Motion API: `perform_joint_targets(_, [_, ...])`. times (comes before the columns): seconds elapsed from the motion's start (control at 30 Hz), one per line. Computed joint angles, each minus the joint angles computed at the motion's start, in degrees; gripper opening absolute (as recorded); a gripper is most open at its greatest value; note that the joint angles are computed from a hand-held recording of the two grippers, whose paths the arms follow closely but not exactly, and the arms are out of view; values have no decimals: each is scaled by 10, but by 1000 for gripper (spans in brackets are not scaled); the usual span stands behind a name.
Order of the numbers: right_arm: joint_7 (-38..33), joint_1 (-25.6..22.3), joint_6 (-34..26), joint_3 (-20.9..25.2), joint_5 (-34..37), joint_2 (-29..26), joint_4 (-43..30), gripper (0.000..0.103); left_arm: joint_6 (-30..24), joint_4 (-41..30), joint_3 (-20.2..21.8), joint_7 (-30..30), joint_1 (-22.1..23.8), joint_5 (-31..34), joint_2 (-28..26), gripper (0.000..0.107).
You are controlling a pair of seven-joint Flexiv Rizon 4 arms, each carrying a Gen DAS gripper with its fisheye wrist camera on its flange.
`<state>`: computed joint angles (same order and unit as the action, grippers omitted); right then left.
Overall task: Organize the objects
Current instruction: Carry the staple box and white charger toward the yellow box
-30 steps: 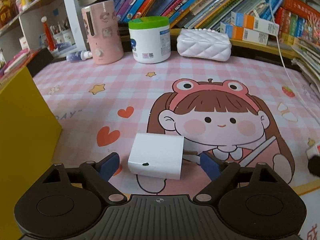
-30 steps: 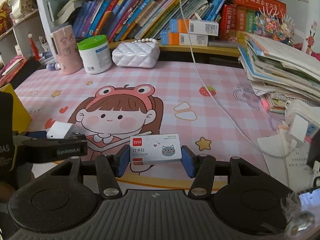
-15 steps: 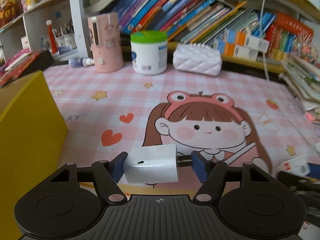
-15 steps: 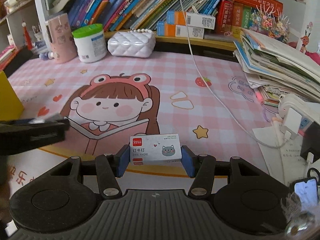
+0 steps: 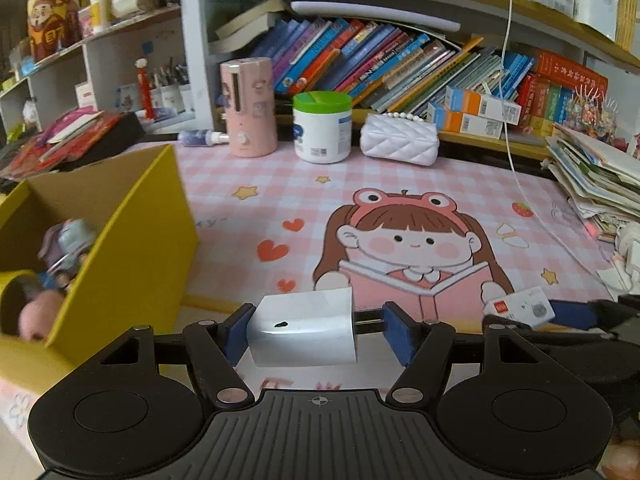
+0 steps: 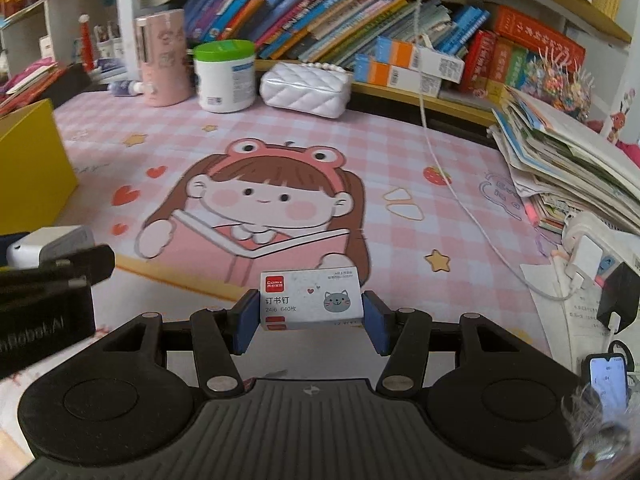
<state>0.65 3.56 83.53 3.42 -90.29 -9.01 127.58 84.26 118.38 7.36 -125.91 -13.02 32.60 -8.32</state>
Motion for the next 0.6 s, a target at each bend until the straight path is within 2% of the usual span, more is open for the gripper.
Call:
perform_joint_targets(0.13, [11, 10, -16, 11, -5, 19, 13, 52, 7, 30, 4, -13, 7, 22, 33, 68])
perform_joint_targets(0.3, [25, 28, -42, 26, 6, 46, 32, 52, 25, 77, -11, 0, 44, 28, 78, 68])
perform_joint_targets(0.43, [32, 49, -67, 42, 30, 70, 50, 52, 50, 130, -16, 50, 73, -3, 119, 68])
perform_joint_targets(0.6, [33, 85, -101, 67, 71, 96, 68, 52, 74, 207, 11, 141, 84, -74, 176, 68])
